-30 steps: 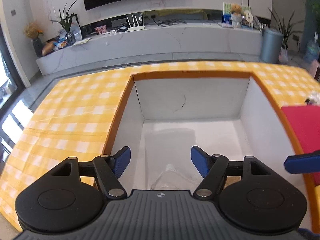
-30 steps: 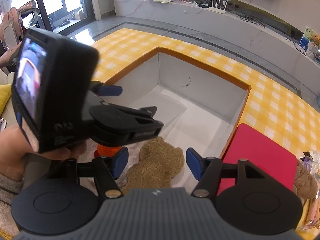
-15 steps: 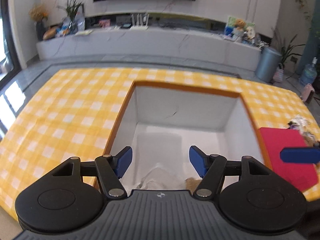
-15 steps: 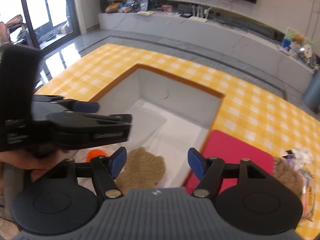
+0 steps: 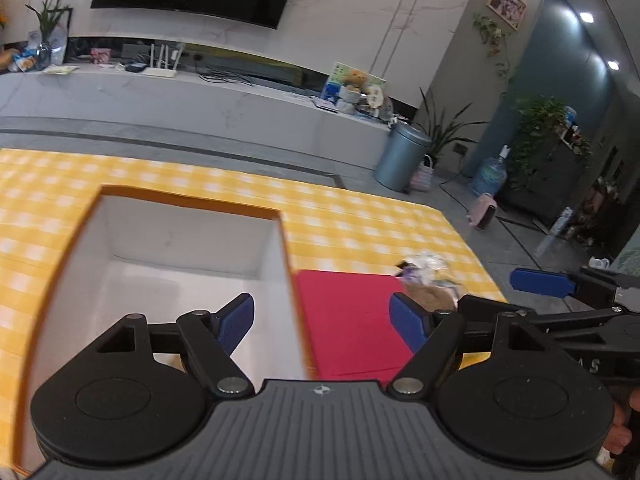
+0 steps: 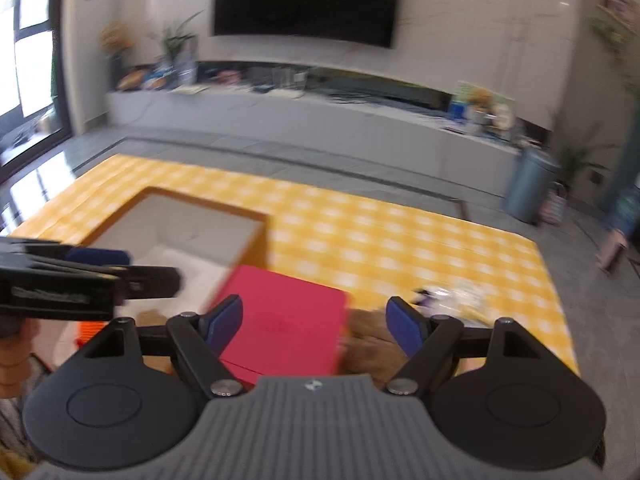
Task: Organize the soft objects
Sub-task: 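Move both grippers back to the pile of items on the table, then grasp the brown braided towel bear with the left gripper while the right gripper grasps the Deeyeo wipes pack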
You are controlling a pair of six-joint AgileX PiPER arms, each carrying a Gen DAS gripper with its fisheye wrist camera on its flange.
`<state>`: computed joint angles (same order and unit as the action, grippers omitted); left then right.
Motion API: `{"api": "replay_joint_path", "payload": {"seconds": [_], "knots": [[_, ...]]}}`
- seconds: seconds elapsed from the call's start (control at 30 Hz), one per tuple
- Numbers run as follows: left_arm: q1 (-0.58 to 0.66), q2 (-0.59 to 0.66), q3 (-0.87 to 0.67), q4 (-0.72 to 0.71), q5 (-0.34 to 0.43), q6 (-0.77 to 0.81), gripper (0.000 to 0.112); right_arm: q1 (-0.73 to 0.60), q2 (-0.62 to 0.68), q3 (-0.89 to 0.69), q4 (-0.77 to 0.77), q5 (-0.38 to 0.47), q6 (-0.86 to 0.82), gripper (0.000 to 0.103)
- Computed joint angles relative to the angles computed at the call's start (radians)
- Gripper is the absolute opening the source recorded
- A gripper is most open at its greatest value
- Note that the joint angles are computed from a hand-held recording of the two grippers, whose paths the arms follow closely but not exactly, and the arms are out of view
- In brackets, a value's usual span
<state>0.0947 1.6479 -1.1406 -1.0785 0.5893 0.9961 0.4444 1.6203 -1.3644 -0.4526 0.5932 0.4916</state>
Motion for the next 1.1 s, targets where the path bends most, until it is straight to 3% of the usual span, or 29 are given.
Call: {"api": "replay_joint_path", "payload": {"seconds": [0.1, 0.17, 0.37, 0.53, 0.67, 0.77, 0.97, 1.1], "knots": [[-0.039, 0.026, -0.029, 0.048, 0.028, -0.021, 0.091, -0.049, -0.047, 0.073, -0.067, -0.014, 0.092, 0.084], [-0.080, 0.032, -0.029, 0.076, -0.001, -0.049, 0.091, -0.092, -0.066, 0.118, -0.083, -0.038, 0.122, 0.084], [-0.205, 0.055, -0.054, 0.242, -0.078, -0.212, 0.091, -0.247, -0.071, 0.182, 0.161, -0.132, -0.065, 0.084], [-0.310, 0.061, -0.066, 0.421, -0.138, -0.369, 0.091, -0.298, -0.028, 0.186, 0.097, -0.127, -0.025, 0.084], [-0.380, 0.096, -0.132, 0.526, -0.132, -0.479, 0.091, -0.348, 0.010, 0.180, 0.055, -0.100, 0.006, 0.084], [-0.437, 0.136, -0.195, 0.626, -0.128, -0.597, 0.091, -0.354, 0.058, 0.163, -0.108, -0.022, 0.155, 0.084], [-0.558, 0.247, -0.334, 0.949, -0.104, -0.878, 0.091, -0.444, 0.079, 0.177, -0.028, -0.031, 0.122, 0.084], [-0.611, 0.376, -0.518, 1.151, 0.023, -0.988, 0.091, -0.464, 0.065, 0.196, 0.027, -0.072, 0.077, 0.084]]}}
